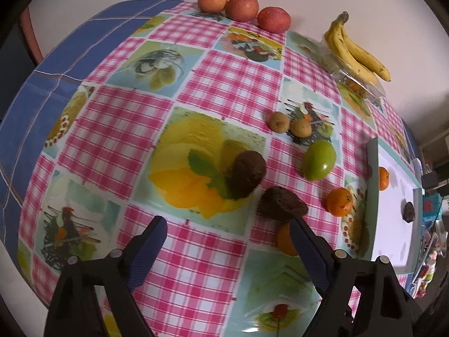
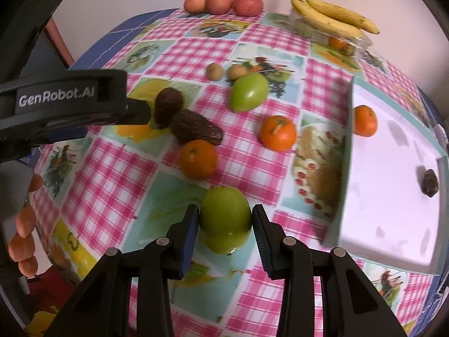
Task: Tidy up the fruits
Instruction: 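Grasp a green pear with the right tool while the left tool grasps another mandarin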
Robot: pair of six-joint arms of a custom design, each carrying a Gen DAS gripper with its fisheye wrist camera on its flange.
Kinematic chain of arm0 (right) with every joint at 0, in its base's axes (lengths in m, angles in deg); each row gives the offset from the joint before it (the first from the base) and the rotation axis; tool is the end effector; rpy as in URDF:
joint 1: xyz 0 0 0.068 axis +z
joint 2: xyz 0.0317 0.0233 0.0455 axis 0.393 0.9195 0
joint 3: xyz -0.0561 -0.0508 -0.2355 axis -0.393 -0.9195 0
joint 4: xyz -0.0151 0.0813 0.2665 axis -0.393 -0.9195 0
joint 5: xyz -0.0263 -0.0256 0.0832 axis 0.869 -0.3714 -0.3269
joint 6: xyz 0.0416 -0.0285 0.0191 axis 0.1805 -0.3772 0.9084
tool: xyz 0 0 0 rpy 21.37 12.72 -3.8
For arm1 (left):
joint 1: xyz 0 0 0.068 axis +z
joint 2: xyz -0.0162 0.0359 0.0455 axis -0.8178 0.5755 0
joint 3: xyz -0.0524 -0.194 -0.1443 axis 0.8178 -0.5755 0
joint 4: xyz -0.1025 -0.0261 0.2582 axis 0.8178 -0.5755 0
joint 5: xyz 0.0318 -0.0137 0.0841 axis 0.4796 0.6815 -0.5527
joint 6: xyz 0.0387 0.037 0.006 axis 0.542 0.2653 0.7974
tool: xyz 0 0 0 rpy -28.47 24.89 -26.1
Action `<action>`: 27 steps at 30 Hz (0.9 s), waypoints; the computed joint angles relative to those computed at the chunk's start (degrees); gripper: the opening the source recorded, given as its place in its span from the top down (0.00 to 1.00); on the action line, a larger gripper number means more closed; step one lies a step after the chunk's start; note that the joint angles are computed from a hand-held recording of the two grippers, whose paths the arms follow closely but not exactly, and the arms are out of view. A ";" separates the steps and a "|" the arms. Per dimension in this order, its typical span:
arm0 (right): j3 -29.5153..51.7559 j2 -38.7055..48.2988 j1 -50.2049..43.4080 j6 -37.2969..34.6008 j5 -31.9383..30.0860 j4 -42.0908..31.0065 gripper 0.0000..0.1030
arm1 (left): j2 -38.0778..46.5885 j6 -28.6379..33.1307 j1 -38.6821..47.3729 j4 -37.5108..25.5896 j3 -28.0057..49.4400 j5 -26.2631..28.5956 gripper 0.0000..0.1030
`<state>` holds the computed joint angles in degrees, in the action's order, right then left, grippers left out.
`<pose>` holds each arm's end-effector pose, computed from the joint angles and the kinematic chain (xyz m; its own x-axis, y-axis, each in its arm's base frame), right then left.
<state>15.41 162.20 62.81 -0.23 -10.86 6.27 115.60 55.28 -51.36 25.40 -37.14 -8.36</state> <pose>0.1565 0.1256 0.0469 -0.8837 -0.3028 -0.3568 -0.3371 0.9408 0.0364 0.1970 0.0068 0.0503 -0.9116 -0.2981 -0.2831 -0.2422 0.9459 -0.2159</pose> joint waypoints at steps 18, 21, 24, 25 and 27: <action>-6.95 -17.50 -15.00 -5.47 -3.96 -5.34 0.61 | 5.52 -6.41 -10.45 5.08 1.34 3.28 0.37; -7.75 -20.54 -18.03 -6.55 -5.30 -6.79 0.61 | 8.03 -6.69 -11.41 5.78 2.22 2.68 0.53; -8.05 -21.61 -19.66 -6.80 -6.12 -7.33 0.61 | 10.46 -7.08 -10.46 7.52 2.49 5.26 0.58; -8.03 -21.47 -20.05 -6.84 -6.28 -7.21 0.60 | 11.00 -7.25 -9.75 8.09 2.45 6.72 0.59; -8.06 -21.46 -20.44 -6.86 -6.52 -7.22 0.61 | 11.69 -7.56 -9.69 8.78 2.58 7.49 0.63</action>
